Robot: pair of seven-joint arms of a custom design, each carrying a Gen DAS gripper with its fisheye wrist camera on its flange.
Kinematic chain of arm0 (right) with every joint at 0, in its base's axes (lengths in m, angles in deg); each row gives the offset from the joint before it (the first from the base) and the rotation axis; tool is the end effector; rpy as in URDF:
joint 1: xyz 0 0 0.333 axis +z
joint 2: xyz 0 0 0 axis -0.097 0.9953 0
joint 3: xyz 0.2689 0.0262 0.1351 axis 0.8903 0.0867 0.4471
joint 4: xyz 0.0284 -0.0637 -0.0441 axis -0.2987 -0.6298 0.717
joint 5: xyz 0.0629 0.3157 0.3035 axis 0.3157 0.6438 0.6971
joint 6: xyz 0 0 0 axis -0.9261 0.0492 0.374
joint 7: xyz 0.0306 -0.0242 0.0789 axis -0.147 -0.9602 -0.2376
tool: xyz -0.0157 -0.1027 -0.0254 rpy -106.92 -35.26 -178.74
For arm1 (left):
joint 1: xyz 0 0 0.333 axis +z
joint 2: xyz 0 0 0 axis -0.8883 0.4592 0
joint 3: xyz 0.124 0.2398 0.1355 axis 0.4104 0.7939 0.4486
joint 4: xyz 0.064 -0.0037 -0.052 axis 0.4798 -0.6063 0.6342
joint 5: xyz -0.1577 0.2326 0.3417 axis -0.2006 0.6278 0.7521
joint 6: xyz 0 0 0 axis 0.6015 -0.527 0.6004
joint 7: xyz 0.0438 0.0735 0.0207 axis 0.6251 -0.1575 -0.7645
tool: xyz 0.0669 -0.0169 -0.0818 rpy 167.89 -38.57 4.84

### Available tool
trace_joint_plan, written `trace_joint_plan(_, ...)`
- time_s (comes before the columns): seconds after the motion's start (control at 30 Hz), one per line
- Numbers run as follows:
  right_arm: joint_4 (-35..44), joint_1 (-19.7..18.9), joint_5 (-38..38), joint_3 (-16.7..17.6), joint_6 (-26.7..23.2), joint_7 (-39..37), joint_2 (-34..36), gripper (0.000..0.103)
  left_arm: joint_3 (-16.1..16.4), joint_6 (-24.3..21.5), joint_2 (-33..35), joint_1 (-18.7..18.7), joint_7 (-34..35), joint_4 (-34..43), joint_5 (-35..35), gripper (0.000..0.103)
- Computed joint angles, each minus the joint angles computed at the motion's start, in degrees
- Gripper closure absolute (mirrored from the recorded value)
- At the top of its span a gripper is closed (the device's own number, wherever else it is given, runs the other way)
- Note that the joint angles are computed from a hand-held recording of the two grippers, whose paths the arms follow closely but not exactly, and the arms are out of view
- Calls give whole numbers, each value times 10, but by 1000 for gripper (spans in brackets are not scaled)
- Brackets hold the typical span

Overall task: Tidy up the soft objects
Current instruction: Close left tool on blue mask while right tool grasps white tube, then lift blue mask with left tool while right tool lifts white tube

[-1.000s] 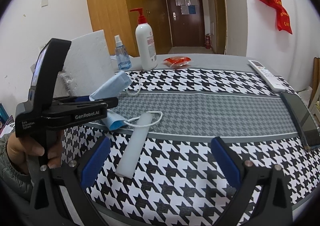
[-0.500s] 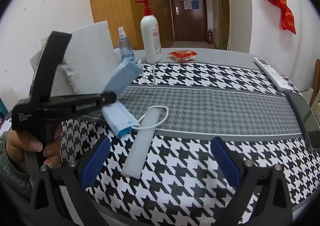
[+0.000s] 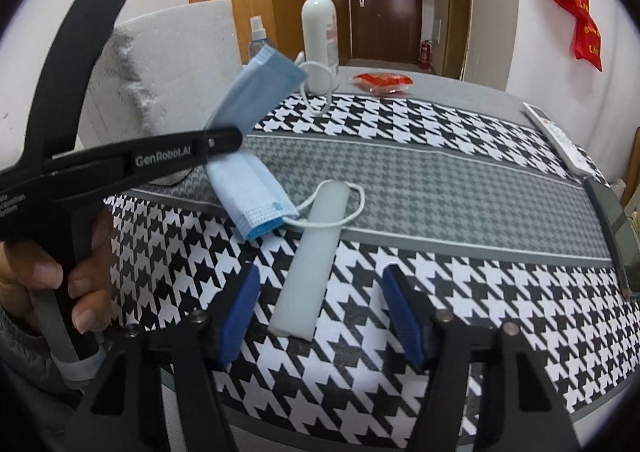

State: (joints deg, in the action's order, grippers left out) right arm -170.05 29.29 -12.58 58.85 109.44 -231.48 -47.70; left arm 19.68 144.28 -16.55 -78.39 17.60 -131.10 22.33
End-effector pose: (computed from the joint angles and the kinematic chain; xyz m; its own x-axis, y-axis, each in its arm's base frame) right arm 0.4671 0.4063 0.2472 -0.2709 -0.9609 -0.0571 -0.6866 0.2344 -0.6882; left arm 0.5971 -0.4901 0.2546 -0.6701 -0.7239 0.1642 -0.5621 0.3503 -0.7492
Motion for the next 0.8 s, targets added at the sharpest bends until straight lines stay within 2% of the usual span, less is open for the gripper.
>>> trace_joint_plan(0.07,4,1,3,1,-1,-4,3,39,2,7,-1,-1,0,-2,2,90)
trace_joint_plan(0.2,15,0,26,2,2,-22,15,54,7,27,-4,-2,-8,-9,9,90)
trace_joint_plan(0.27,20,4,32,1,-6,-27,19,56,14,35,-6,-6,-17,-10,15,90)
trace_joint_plan(0.33,24,8,36,0,-13,-30,22,63,14,39,-5,-4,-25,-8,20,90)
trace_joint_plan(0.47,40,14,57,1,-32,-53,33,65,10,55,-6,2,-39,-12,34,90)
trace_joint_plan(0.63,64,21,82,0,-50,-72,50,79,9,85,-7,9,-61,-18,59,90)
trace_joint_plan(0.73,72,23,89,-4,-50,-78,55,81,21,112,-11,6,-86,-22,73,90)
trace_joint_plan(0.8,71,24,84,-9,-43,-71,55,84,11,115,-8,15,-99,-18,90,90)
